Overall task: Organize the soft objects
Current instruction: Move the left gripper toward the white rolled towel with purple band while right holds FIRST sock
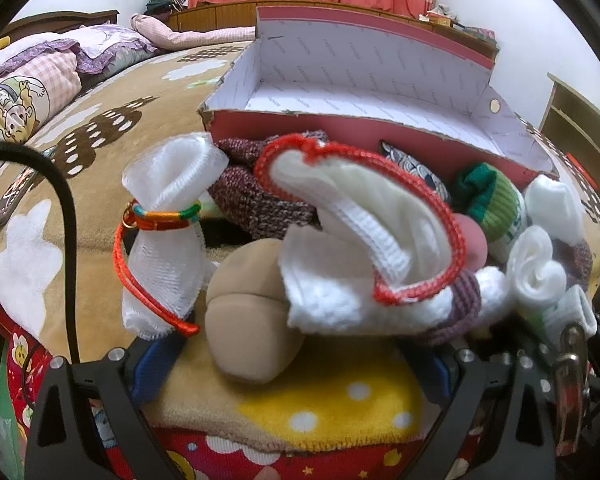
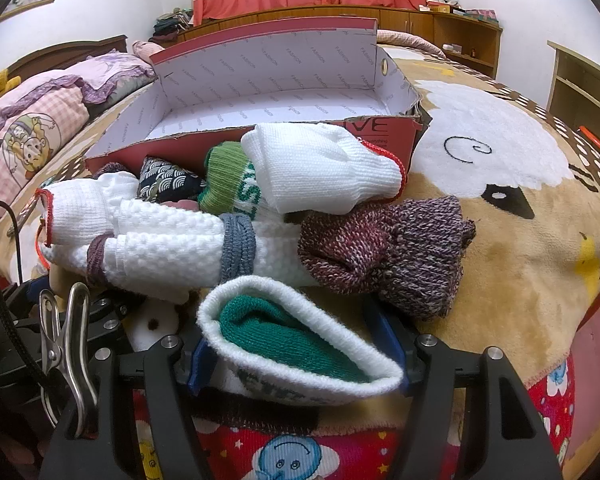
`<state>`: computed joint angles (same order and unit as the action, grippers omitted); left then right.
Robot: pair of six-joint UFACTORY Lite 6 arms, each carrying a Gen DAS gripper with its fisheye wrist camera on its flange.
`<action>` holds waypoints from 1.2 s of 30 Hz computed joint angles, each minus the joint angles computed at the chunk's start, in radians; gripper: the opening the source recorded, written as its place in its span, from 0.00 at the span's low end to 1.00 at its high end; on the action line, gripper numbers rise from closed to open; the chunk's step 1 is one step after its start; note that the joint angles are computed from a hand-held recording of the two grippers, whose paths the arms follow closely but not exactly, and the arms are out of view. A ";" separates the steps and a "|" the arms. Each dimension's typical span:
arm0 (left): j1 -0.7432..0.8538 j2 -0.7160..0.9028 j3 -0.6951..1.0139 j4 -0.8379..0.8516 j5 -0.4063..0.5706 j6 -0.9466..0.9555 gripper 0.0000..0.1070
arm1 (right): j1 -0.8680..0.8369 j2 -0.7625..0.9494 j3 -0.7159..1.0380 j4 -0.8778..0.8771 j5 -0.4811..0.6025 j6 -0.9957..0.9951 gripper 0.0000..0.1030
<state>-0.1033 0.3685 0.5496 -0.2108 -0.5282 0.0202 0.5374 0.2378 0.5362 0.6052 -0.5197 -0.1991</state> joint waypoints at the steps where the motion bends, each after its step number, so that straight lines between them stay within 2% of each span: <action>1: 0.004 -0.004 -0.003 0.007 0.002 -0.003 0.94 | 0.002 -0.001 0.000 0.004 0.001 -0.002 0.66; 17: 0.046 -0.075 -0.058 0.128 0.042 -0.052 0.94 | -0.012 -0.082 -0.048 -0.018 0.050 -0.028 0.66; 26: 0.123 -0.206 -0.152 0.327 0.072 -0.131 0.94 | -0.032 -0.185 -0.118 -0.071 0.091 -0.029 0.66; 29: 0.166 -0.256 -0.177 0.463 0.101 -0.215 0.94 | -0.029 -0.209 -0.123 -0.062 0.115 -0.057 0.66; 33: 0.221 -0.326 -0.197 0.657 0.143 -0.335 0.94 | -0.045 -0.253 -0.150 -0.134 0.149 -0.018 0.66; 36: 0.239 -0.381 -0.221 0.721 0.164 -0.367 0.94 | -0.045 -0.280 -0.167 -0.146 0.160 -0.013 0.66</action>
